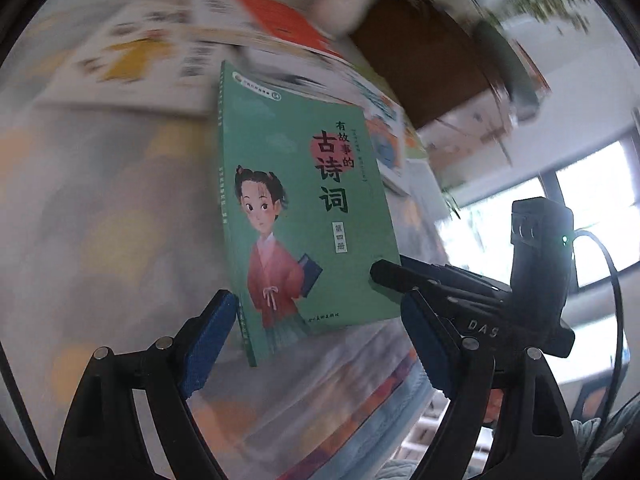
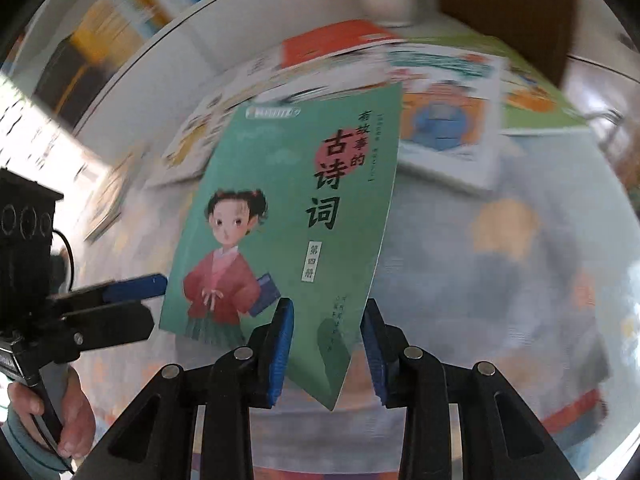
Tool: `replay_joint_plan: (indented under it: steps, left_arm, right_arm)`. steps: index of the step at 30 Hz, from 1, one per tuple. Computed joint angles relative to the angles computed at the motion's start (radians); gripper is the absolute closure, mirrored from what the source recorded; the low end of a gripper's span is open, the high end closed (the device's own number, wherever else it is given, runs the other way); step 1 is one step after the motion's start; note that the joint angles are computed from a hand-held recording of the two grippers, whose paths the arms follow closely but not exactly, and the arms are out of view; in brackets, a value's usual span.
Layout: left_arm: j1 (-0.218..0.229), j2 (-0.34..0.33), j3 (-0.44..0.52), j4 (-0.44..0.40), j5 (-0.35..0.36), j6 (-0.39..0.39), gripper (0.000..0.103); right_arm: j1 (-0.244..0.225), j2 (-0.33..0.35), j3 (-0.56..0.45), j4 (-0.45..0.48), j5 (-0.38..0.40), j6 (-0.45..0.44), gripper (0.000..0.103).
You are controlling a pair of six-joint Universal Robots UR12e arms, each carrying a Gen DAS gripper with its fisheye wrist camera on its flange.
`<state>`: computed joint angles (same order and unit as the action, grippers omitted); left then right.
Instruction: Organize books
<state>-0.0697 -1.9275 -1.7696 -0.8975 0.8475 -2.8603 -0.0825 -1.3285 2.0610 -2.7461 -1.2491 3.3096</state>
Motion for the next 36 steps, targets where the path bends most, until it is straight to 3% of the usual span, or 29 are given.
replay_joint_plan:
  steps: [5,8,13,16,17,18,20,21,26,30,32,36]
  left_arm:
    - [0.041,-0.015,-0.033,0.107,0.036,-0.180,0.028]
    - [0.055,-0.024,-0.046,0.125,0.016,-0.235,0.030]
    - [0.052,-0.017,-0.069,0.168,0.028,-0.246,0.031]
    - [0.044,-0.014,-0.068,0.158,0.021,-0.210,0.034]
    - [0.048,-0.012,-0.068,0.143,-0.014,-0.189,0.038]
    - [0.056,-0.012,-0.069,0.123,-0.092,-0.173,0.048]
    - [0.067,-0.009,-0.075,0.105,-0.222,-0.150,0.051]
    - [0.063,-0.003,-0.076,0.115,-0.238,-0.138,0.051]
    - [0.034,-0.024,-0.056,0.158,-0.113,-0.187,0.071]
    - [0.037,-0.058,-0.051,0.147,-0.102,-0.257,0.083]
    - [0.051,-0.068,-0.062,0.149,-0.190,-0.288,0.087]
    - [0.086,-0.097,-0.086,0.187,-0.451,-0.389,0.087]
  right_arm:
    - [0.028,0.062,-0.052,0.046,0.053,-0.004,0.069]
    - [0.019,0.066,-0.040,0.033,0.091,0.007,0.069]
    - [0.010,0.035,-0.004,0.065,0.113,-0.022,0.076]
    - [0.017,0.026,0.016,0.037,0.094,-0.041,0.078]
    - [0.022,0.025,0.015,0.034,0.081,-0.044,0.078]
    - [0.024,0.025,0.017,0.030,0.079,-0.046,0.078]
    - [0.015,0.026,0.020,0.025,0.103,-0.044,0.078]
    - [0.005,0.026,0.027,0.016,0.129,-0.041,0.078]
    - [-0.039,0.031,0.047,0.005,0.235,0.001,0.078]
    - [-0.062,0.033,0.059,0.001,0.290,0.040,0.078]
    - [-0.085,0.037,0.067,0.002,0.355,0.074,0.073]
    - [-0.142,0.062,0.099,-0.046,0.545,0.175,0.049]
